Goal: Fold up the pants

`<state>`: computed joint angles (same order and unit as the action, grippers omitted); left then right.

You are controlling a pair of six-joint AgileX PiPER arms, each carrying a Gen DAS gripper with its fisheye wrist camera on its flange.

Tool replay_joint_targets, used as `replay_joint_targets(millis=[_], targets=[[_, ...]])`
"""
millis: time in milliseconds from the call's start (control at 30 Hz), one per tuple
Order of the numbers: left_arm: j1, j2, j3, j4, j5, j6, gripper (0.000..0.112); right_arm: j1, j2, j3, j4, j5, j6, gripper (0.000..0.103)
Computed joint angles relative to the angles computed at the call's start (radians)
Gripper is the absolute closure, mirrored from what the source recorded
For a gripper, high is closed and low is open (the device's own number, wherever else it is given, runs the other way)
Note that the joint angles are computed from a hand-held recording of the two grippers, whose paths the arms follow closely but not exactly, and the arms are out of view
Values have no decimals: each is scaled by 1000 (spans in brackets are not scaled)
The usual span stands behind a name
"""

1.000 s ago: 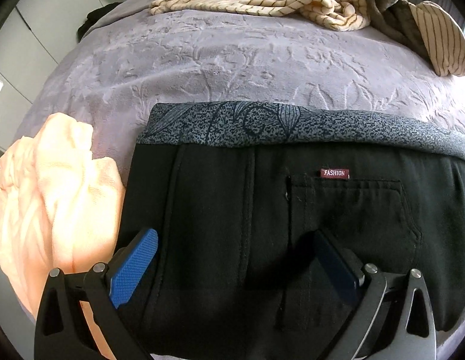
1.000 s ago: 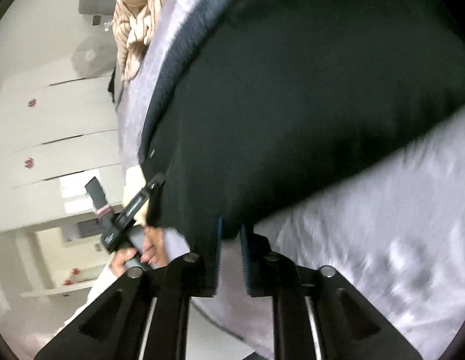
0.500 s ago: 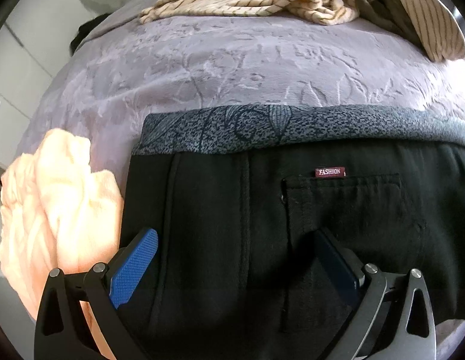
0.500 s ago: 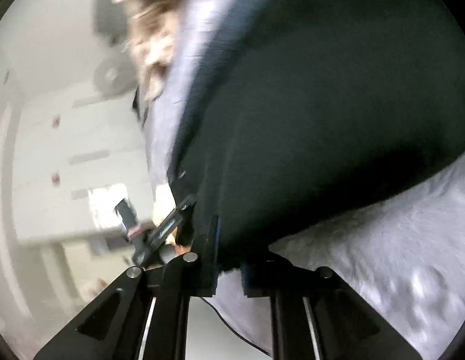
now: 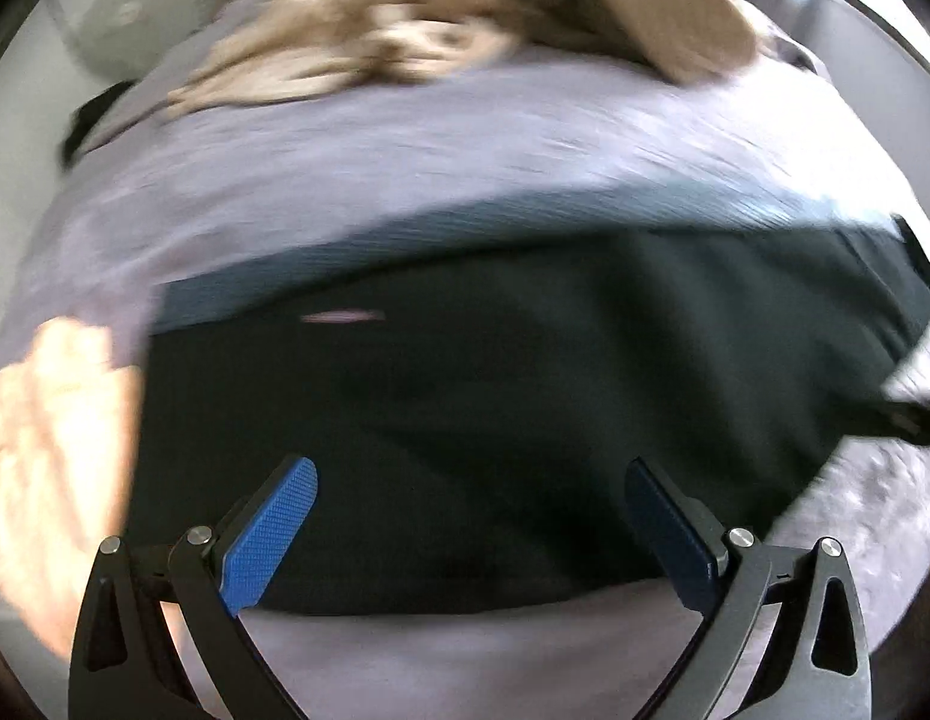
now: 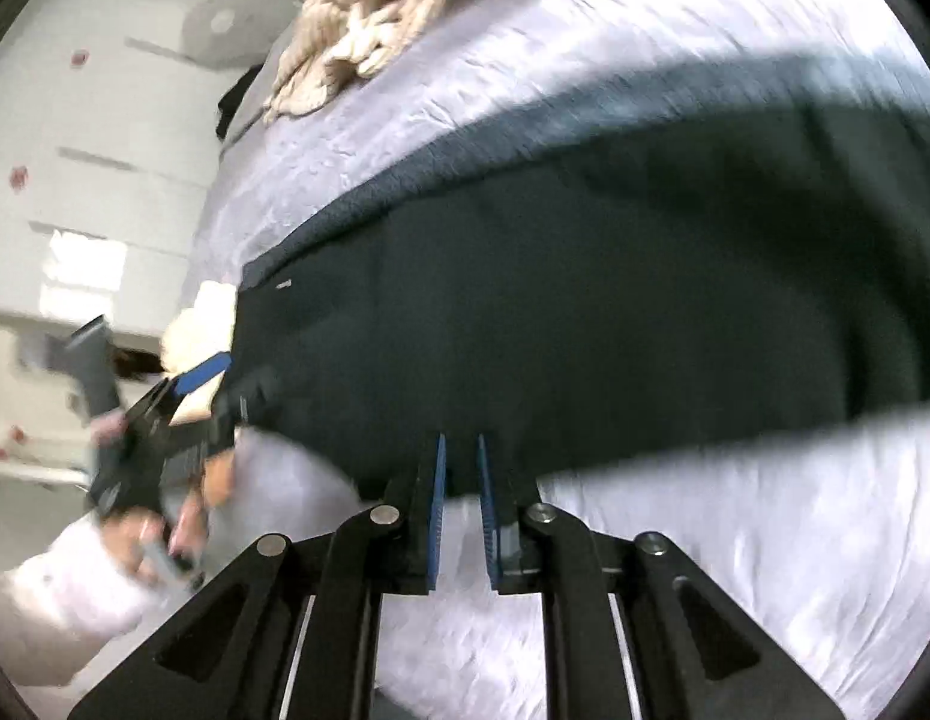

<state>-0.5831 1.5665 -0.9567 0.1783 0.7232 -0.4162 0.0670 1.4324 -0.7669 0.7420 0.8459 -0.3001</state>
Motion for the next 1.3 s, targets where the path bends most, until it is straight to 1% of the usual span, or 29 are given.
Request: replay_joint_targets(millis=[33, 67, 100, 133, 167, 200, 233, 267, 300, 333, 367, 400, 500, 533, 600, 667, 733, 767, 800, 867, 900, 933, 967, 1000, 1033, 1133, 1167, 1233, 1300], targets=[[-56, 64, -15, 50, 3, -61, 9, 52, 30, -15, -25, -35, 54, 86], [-88, 111, -25, 106, 8, -114, 9, 90, 101, -27, -49, -73, 75, 85], [-96, 150, -14, 131, -14, -133, 9, 96, 155, -18, -52, -92, 56, 85], [-77, 150, 9, 115, -55, -119, 9, 71, 172, 8, -16, -107, -2, 84], [-46, 129, 19, 62, -68, -65, 9, 30, 167, 42, 61, -106, -73, 84], [-19, 116, 7, 26, -42, -16, 9, -9, 169, 52, 108, -66, -104, 85], [6, 103, -13, 12, 1, 10, 9, -48, 161, 50, 114, -19, -100, 84], [48, 69, -23, -14, 23, 45, 9, -77, 141, 29, 80, 22, -62, 84], [89, 35, -19, -48, 8, 87, 9, -81, 120, -9, 34, 52, -21, 81], [128, 10, -20, -70, -9, 112, 9, -77, 107, -40, 23, 60, -16, 80], [169, 7, -41, -53, -15, 97, 9, -46, 115, -108, 8, 50, 0, 80], [197, 28, -68, -14, -11, 62, 9, -26, 132, -159, -6, 47, 13, 78], [272, 130, -124, 154, -20, -103, 9, 89, 264, -365, -80, -6, 85, 52], [291, 170, -141, 199, -16, -161, 9, 114, 289, -397, -121, -27, 100, 52], [370, 236, -174, 195, -41, -188, 9, 176, 402, -501, -214, -53, 179, 52], [429, 297, -215, 206, -36, -221, 9, 224, 489, -569, -313, -74, 294, 53], [485, 317, -231, 143, -42, -176, 9, 235, 517, -584, -390, -152, 363, 60], [508, 318, -243, 95, -23, -147, 9, 233, 516, -586, -428, -168, 406, 60], [516, 308, -244, 88, -10, -137, 9, 227, 515, -601, -481, -170, 482, 59], [498, 266, -224, 130, 3, -133, 9, 183, 491, -614, -502, -134, 556, 57], [482, 233, -205, 145, 9, -109, 9, 156, 474, -612, -452, -119, 533, 54], [471, 204, -185, 146, 9, -86, 9, 128, 445, -593, -396, -103, 489, 49], [449, 166, -166, 140, 10, -51, 9, 107, 392, -555, -372, -84, 463, 46], [428, 128, -140, 129, 10, -28, 9, 96, 349, -521, -363, -68, 445, 40], [415, 103, -130, 106, 13, 13, 9, 86, 300, -480, -354, -49, 425, 38], [325, 11, -82, 40, 40, 93, 9, 62, 135, -329, -347, -2, 423, 38], [285, -7, -83, 33, 65, 84, 9, 44, 74, -265, -347, 16, 443, 38], [203, -23, -105, -16, 111, 100, 9, -30, -46, -150, -327, 59, 461, 38], [127, -19, -152, -45, 156, 92, 9, -99, -115, -81, -295, 73, 462, 38]])
